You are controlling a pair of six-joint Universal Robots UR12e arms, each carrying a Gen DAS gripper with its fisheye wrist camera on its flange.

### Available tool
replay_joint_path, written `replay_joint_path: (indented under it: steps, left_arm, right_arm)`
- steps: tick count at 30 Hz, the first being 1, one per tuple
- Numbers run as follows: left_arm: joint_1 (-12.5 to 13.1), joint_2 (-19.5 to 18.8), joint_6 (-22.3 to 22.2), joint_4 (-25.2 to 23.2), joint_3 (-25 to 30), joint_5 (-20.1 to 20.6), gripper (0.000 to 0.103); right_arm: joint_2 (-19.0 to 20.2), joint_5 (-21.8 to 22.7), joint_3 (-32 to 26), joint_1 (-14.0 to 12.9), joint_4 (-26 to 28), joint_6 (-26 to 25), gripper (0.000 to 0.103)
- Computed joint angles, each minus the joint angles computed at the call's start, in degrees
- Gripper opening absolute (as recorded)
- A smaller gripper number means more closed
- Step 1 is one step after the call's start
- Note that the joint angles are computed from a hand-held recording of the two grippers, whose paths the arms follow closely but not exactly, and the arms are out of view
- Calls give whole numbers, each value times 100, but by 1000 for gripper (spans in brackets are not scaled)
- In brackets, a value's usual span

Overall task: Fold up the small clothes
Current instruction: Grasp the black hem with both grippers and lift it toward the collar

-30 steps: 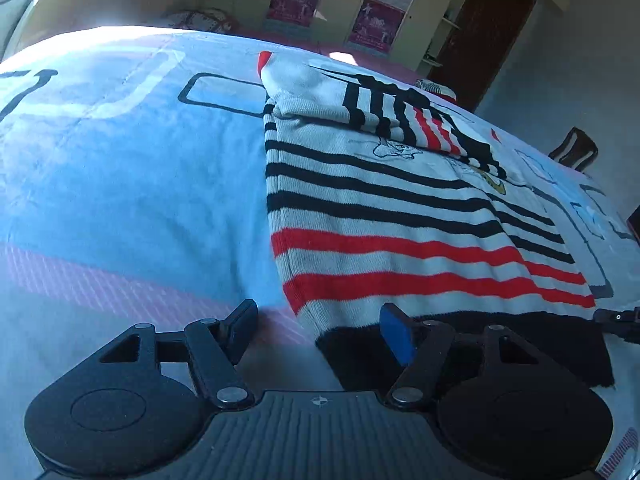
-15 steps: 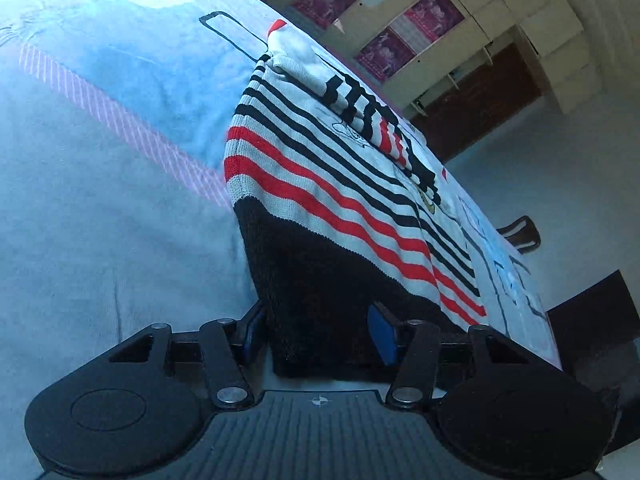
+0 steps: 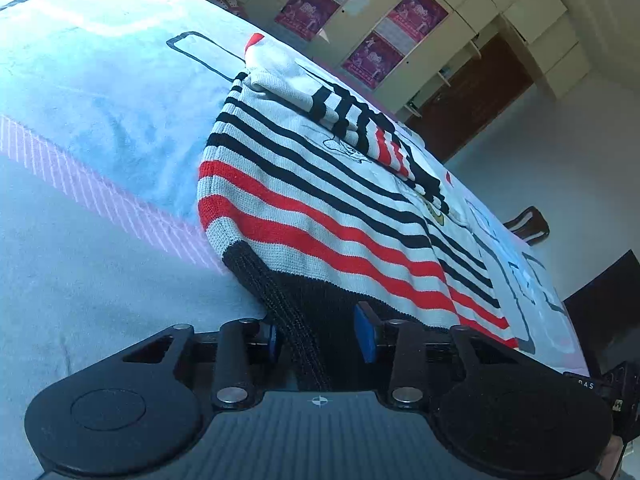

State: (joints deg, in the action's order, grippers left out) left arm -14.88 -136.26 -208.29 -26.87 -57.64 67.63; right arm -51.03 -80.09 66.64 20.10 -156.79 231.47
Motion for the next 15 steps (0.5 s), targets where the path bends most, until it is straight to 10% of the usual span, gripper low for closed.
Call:
replay_joint_path:
  steps: [15]
  left_arm:
    - [-63, 156, 647, 98, -118, 532, 4]
  right_arm:
    - [-66, -691, -131, 158, 67, -837, 7]
